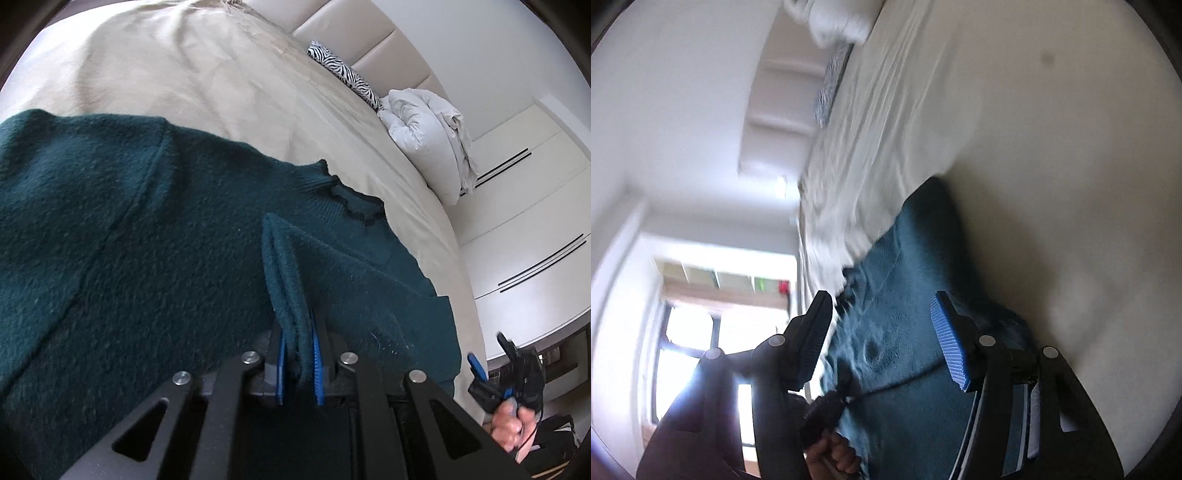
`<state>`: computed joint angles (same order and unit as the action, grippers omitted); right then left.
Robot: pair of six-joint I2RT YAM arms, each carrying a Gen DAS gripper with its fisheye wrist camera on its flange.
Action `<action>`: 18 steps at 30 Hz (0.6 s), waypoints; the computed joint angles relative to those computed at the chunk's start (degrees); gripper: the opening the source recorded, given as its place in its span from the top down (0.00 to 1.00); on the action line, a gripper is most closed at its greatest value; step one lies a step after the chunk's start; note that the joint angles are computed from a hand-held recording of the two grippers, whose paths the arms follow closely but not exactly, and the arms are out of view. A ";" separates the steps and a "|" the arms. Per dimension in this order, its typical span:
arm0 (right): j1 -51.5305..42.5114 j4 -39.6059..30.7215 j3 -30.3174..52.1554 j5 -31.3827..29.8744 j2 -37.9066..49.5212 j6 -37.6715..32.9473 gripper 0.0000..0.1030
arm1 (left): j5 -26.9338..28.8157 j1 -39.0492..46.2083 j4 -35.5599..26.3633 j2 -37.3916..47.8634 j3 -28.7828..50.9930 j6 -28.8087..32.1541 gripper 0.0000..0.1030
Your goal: Fold small clothes
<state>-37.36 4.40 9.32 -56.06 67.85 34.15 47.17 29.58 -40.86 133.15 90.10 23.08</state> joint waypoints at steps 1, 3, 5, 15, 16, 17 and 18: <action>3.21 2.35 1.65 2.41 3.44 0.90 0.46 | -0.09 0.16 0.56 -0.38 -0.58 0.01 0.87; 7.49 6.73 4.95 4.08 11.68 1.32 0.46 | -0.05 0.52 1.35 -0.50 -1.32 0.45 0.87; 10.72 8.11 9.23 5.87 20.04 1.19 0.46 | 0.39 0.76 1.59 0.07 -1.22 0.81 0.87; 8.68 10.93 21.58 4.47 36.02 1.35 0.48 | 2.53 1.64 3.19 1.79 -1.24 1.74 0.87; 8.40 11.38 22.72 3.65 37.47 1.86 0.48 | 2.54 1.63 3.61 1.66 -1.53 1.70 0.87; 7.73 11.12 23.79 2.70 38.32 2.12 0.48 | 2.50 1.59 3.75 1.62 -1.64 1.64 0.87; 7.18 12.56 24.02 1.72 39.55 3.31 0.48 | 2.52 1.55 3.78 1.62 -1.65 1.56 0.87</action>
